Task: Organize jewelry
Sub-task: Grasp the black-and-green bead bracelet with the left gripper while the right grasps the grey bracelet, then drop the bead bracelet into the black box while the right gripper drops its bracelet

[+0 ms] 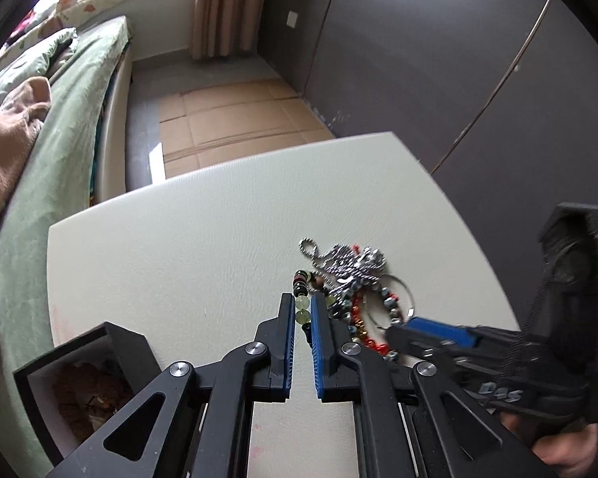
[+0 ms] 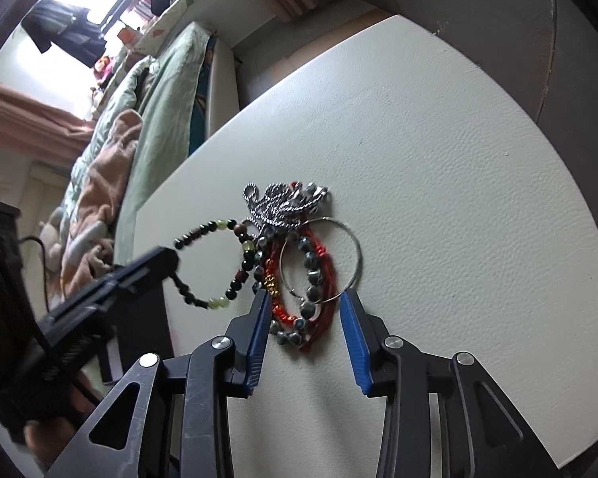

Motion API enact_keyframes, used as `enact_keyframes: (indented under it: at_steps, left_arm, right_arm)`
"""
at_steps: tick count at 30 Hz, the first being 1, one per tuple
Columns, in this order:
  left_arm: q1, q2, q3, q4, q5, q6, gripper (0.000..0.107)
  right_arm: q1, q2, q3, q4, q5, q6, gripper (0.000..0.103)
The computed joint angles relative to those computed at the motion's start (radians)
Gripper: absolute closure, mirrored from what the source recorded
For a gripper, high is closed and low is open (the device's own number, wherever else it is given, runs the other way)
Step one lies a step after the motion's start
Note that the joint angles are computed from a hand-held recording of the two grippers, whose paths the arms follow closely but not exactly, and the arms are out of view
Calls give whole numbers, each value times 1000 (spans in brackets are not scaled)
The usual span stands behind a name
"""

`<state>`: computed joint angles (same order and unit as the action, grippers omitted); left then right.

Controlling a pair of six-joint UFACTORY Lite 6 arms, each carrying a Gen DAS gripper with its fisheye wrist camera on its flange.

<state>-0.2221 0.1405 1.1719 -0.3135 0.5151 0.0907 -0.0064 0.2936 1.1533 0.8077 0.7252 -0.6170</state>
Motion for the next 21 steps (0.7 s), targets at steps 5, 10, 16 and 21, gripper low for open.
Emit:
enact_keyframes:
  at_steps: [5, 10, 16, 21]
  left_arm:
    - [24, -60, -17, -40, 13, 57, 99]
    - [82, -136, -46, -108, 47, 139, 99]
    - [132, -202, -59, -157, 72, 195, 99]
    - [165, -287, -93, -167, 100, 209, 99]
  right_arm:
    - [91, -28, -5, -158, -107, 138, 69]
    - [181, -38, 5, -441, -198, 384, 83]
    - [147, -76, -11, -385, -171, 341, 92]
    - [96, -183, -68, -179, -130, 167, 92]
